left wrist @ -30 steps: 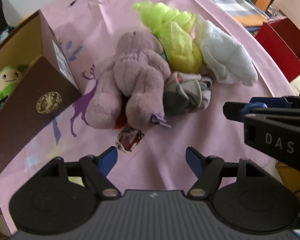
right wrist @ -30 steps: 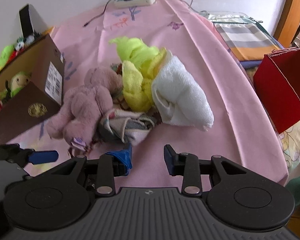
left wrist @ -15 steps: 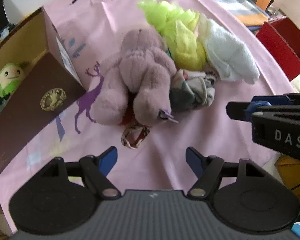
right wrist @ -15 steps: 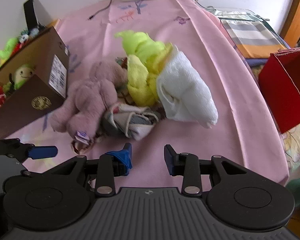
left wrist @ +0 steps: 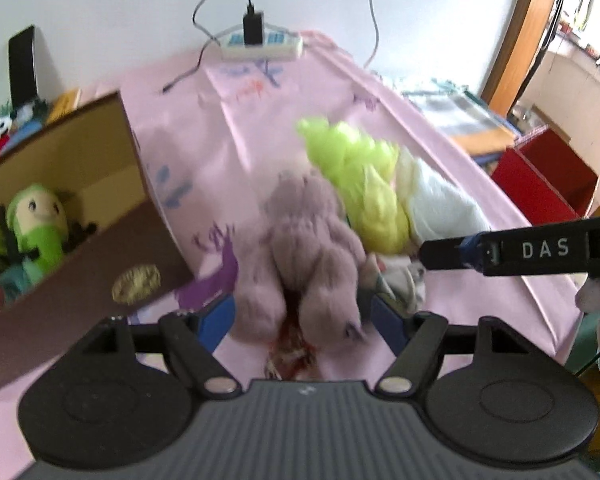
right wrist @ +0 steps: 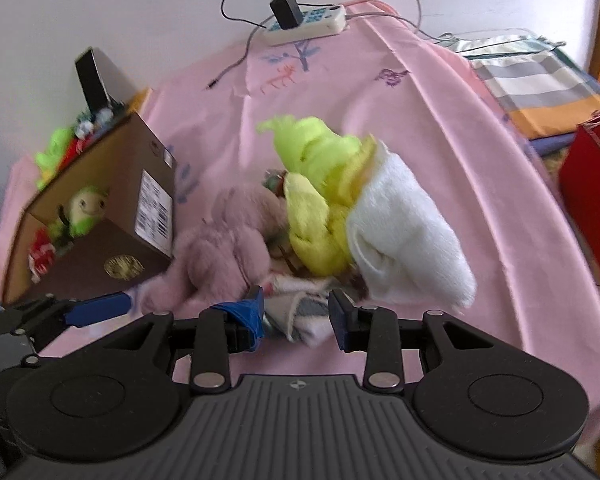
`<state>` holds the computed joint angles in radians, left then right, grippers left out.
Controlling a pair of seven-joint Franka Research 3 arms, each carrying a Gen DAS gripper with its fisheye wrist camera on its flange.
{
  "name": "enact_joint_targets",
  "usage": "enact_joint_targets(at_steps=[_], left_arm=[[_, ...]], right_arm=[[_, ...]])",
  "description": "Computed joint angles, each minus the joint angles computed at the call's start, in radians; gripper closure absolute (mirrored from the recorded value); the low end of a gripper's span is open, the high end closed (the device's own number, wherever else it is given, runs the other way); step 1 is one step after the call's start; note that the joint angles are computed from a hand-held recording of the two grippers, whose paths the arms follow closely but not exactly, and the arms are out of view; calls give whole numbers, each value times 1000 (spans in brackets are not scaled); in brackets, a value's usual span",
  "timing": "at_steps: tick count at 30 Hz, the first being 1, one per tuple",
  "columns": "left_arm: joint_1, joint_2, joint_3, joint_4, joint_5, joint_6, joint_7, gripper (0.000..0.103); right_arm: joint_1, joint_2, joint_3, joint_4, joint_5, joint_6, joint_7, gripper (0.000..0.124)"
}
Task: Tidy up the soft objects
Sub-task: 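Close both grippers on the pink teddy bear and lift it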
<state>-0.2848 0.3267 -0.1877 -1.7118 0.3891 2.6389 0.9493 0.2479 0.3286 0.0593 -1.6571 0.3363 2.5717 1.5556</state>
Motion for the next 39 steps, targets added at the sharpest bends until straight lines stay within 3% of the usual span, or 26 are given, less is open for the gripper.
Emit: enact_joint_targets(at_steps=[4, 6, 10, 20, 23, 28, 34, 39], left_arm=[[54, 28, -31, -2, -76, 86, 95, 29], [100, 62, -76, 15, -166, 109, 199, 29], [76, 134, -52, 97, -191, 42, 216, 29], [51, 206, -14, 180, -181, 31, 206, 23], [45, 230, -9, 193, -166, 49, 201, 7], [12, 251, 27, 217, -122, 43, 136, 8], [9, 218, 25, 184, -99, 63, 80, 23], [-26, 198, 53, 176, -39, 50, -3, 28]], right_arm=[[-53, 69, 53, 82, 151, -9, -91, 105], [-65, 107, 66, 127, 197, -16, -120, 104], [-88, 188, 90, 231, 263, -80, -164, 104], [-89, 321, 86, 403, 245, -210, -189, 103], [-109, 360, 104, 453, 274, -252, -203, 102], [-134, 409, 121, 525, 318, -321, -212, 101], [-185, 423, 174, 540, 404, -378, -313, 99], [-165, 359, 149, 452, 425, -325, -404, 101]])
